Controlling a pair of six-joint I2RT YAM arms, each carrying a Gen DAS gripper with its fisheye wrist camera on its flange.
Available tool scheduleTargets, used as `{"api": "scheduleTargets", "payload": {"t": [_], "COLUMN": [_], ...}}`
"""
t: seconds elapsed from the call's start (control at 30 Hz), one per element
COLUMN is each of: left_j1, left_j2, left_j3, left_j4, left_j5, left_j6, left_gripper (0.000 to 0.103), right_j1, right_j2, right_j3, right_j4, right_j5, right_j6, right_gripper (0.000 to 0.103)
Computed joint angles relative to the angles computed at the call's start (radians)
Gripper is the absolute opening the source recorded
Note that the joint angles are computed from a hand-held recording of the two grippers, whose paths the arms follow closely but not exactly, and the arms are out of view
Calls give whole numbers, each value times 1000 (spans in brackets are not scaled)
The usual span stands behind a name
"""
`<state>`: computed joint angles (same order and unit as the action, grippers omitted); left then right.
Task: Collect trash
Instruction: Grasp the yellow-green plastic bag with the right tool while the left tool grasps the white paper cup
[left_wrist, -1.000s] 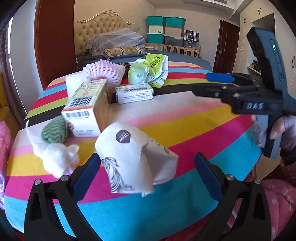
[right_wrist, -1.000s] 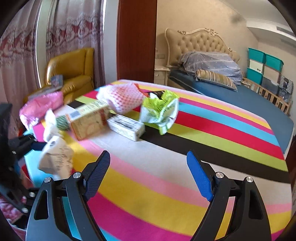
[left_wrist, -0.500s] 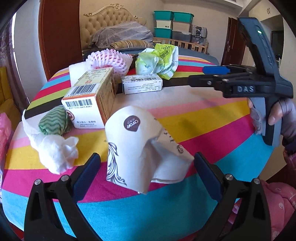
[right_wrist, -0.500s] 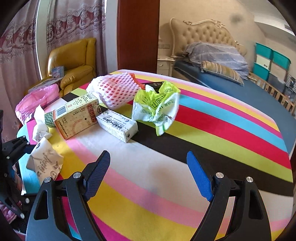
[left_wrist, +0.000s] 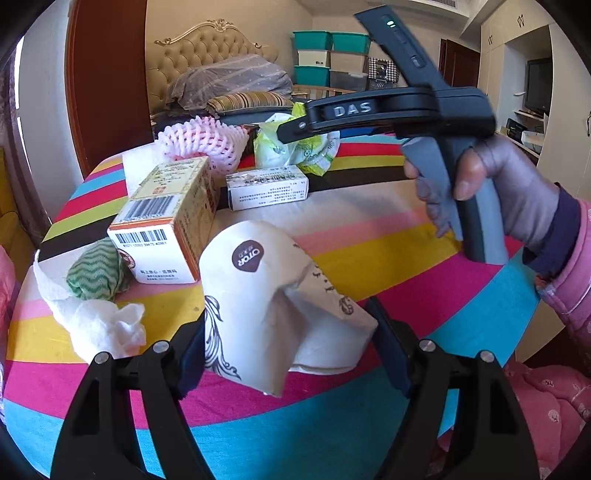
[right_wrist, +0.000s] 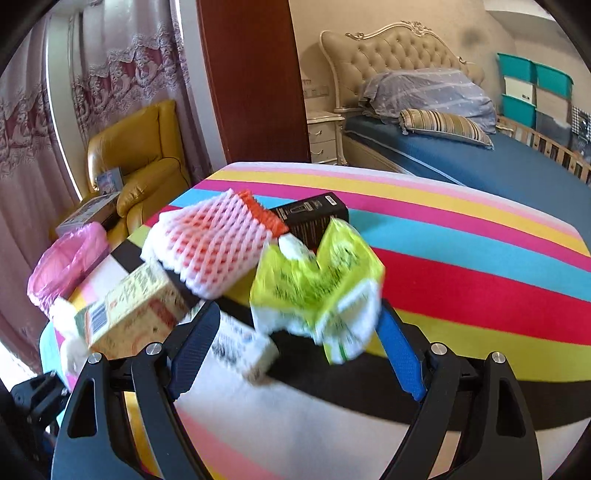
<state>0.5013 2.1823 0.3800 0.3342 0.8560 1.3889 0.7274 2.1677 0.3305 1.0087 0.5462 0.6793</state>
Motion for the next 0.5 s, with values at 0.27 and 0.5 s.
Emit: {"api": "scheduleTargets", "payload": {"t": [0.27, 0.5], "left_j1": [67, 101], "left_j2": [-24, -20], "left_j3": [28, 54], "left_j4": [-121, -220], "left_j5": [45, 62], "left_j6": [95, 171], "left_gripper": [75, 75], "right_j1": [41, 251], "right_j2": [24, -45], "right_j3": [38, -46], "right_j4": [-103, -192], "right_j5": [81, 263], "right_j6": [95, 254], "right_gripper": [36, 32]}}
